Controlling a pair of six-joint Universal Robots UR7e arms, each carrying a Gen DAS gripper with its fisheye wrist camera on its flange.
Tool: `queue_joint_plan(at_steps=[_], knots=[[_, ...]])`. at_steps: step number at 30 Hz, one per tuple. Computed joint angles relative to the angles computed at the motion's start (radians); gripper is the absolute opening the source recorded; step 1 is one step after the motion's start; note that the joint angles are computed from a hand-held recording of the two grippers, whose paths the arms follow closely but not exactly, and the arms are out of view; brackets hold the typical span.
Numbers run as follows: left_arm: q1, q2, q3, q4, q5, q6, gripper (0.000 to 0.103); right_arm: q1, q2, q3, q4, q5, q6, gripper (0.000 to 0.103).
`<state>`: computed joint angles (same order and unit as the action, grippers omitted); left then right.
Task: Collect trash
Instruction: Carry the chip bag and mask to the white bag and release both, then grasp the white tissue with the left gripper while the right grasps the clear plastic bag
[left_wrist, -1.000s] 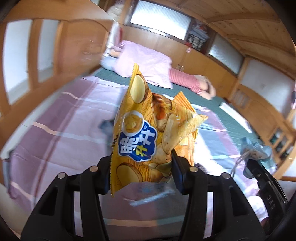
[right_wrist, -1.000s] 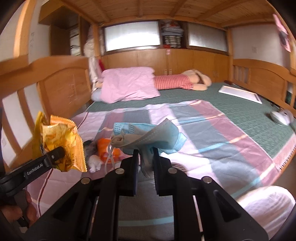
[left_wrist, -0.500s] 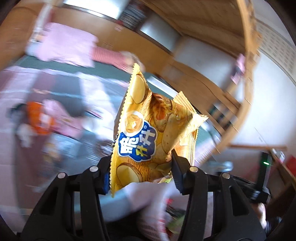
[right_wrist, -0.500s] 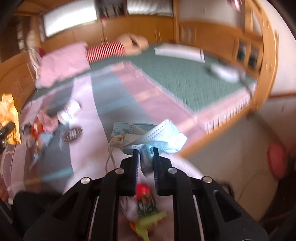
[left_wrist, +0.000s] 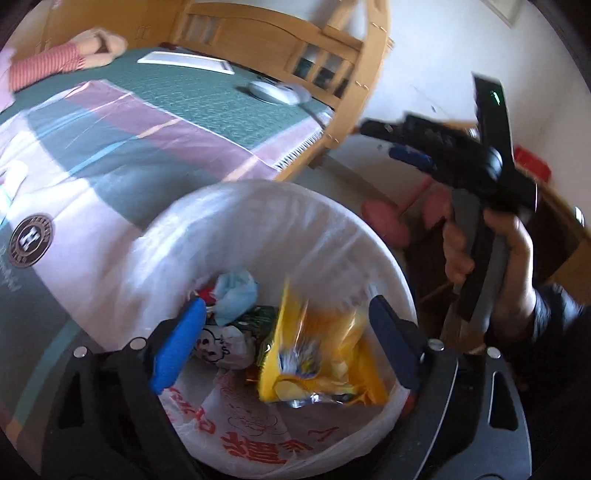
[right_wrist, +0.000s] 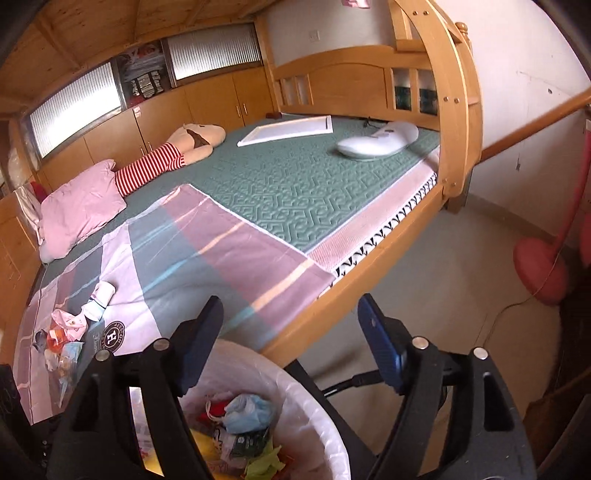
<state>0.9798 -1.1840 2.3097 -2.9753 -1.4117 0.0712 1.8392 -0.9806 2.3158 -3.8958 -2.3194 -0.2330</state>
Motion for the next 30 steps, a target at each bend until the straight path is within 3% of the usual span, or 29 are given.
queue_joint_plan(at_steps=[2,4,6,9,12,13,15,17,19,24,27,28,30], knots=[[0.019,-0.038,0.002,-0.037,0.037,-0.029,0.09,0.014,0.019,-0.009,-0.003,0.011,-0.011,0.076],[0.037,-0.096,0.015,-0.085,0.134,-0.061,0.09,0.023,0.037,-0.04,0.043,0.025,-0.025,0.079],[0.048,-0.148,-0.011,-0.056,0.324,-0.155,0.09,0.038,0.058,-0.076,0.113,0.039,-0.016,0.079],[0.133,-0.203,-0.084,0.039,0.614,-0.33,0.09,0.054,0.101,-0.145,0.247,0.115,0.028,0.079],[0.239,-0.257,-0.107,0.07,0.714,-0.479,0.09,0.088,0.167,-0.239,0.451,0.191,0.085,0.079],[0.282,-0.292,-0.111,0.128,0.729,-0.584,0.09,0.096,0.191,-0.274,0.518,0.216,0.096,0.079],[0.342,-0.354,-0.116,0.193,0.683,-0.735,0.089,0.107,0.266,-0.378,0.709,0.31,0.121,0.079],[0.373,-0.408,-0.085,0.145,0.619,-0.756,0.089,0.115,0.359,-0.493,0.851,0.39,0.143,0.079],[0.362,-0.433,-0.055,0.133,0.644,-0.77,0.09,0.123,0.461,-0.619,0.962,0.432,0.151,0.079],[0.377,-0.448,-0.046,0.13,0.625,-0.778,0.092,0.149,0.714,-0.978,1.269,0.377,0.323,0.08],[0.409,-0.423,-0.111,0.173,0.611,-0.771,0.092,0.175,0.812,-1.113,1.421,0.326,0.315,0.079],[0.411,-0.419,-0.123,0.188,0.603,-0.752,0.092,0.189,0.824,-1.127,1.425,0.285,0.302,0.075],[0.424,-0.385,-0.161,0.195,0.581,-0.678,0.092,0.204,0.821,-1.11,1.373,0.286,0.26,0.029]])
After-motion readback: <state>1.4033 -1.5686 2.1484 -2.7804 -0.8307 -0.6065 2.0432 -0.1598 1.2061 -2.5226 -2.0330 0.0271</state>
